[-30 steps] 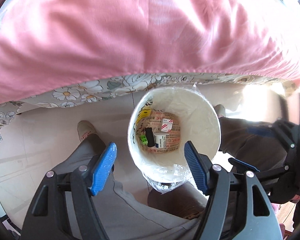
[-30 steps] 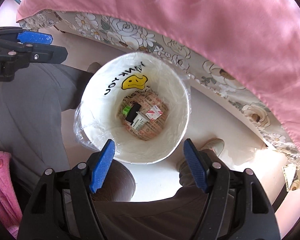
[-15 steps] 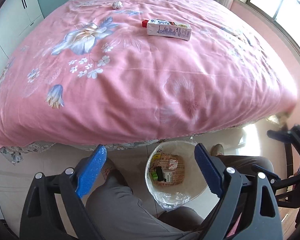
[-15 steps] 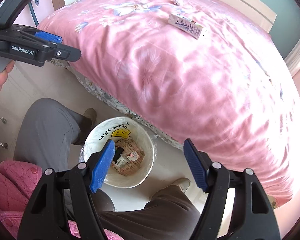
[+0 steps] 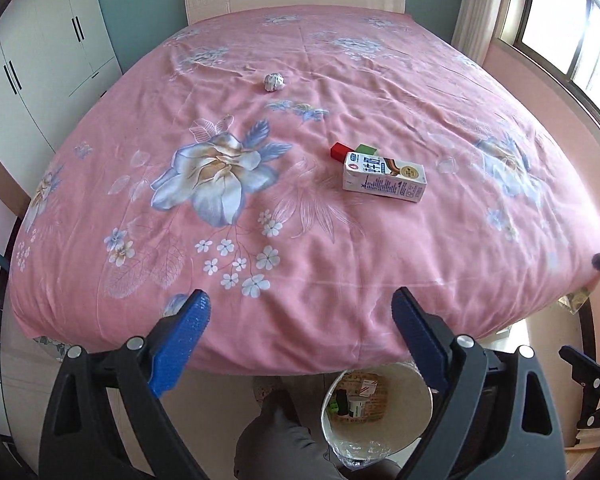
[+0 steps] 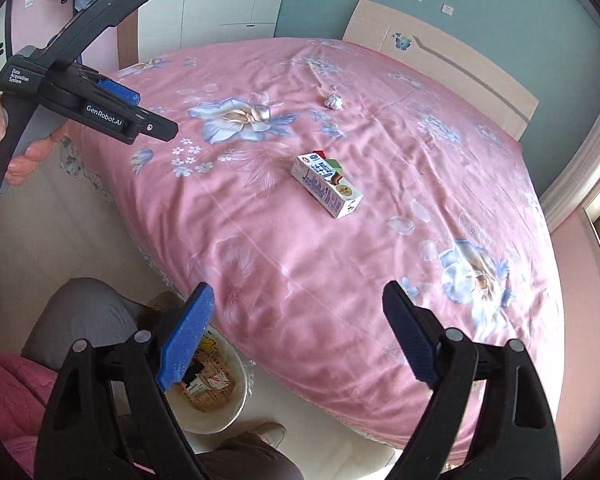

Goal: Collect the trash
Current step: 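Move both open grippers back toward the milk carton and paper ball on the bed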

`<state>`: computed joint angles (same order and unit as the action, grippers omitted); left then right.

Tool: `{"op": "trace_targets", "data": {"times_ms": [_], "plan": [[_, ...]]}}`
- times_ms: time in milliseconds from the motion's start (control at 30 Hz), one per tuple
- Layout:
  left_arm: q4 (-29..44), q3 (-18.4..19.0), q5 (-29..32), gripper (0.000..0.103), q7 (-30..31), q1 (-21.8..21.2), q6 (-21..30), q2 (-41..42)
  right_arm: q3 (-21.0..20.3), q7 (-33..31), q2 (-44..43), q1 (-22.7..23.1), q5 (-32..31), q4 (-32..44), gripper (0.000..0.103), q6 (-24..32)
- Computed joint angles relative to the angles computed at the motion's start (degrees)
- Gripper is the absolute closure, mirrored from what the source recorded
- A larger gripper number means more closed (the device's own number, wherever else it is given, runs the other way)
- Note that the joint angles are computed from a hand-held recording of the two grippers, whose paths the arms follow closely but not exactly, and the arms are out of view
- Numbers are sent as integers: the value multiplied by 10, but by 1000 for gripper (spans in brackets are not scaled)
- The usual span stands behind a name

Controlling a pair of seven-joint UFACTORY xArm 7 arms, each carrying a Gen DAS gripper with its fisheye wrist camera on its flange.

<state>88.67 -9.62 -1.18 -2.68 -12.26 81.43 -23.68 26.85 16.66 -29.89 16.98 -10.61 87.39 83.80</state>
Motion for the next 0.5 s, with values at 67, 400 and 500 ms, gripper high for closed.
{"op": "trace_targets", "data": {"times_ms": [67, 400, 500], "plan": [[42, -3, 7, 9, -3, 3, 1, 41, -13, -23, 17, -2, -7, 12, 17, -11], [291, -6, 95, 9, -15, -37, 21, 281, -87, -140, 116, 10, 4, 54, 17, -66], [379, 11, 106, 9, -5, -61, 30, 364, -114, -180, 150, 12, 18, 57, 17, -90]]}}
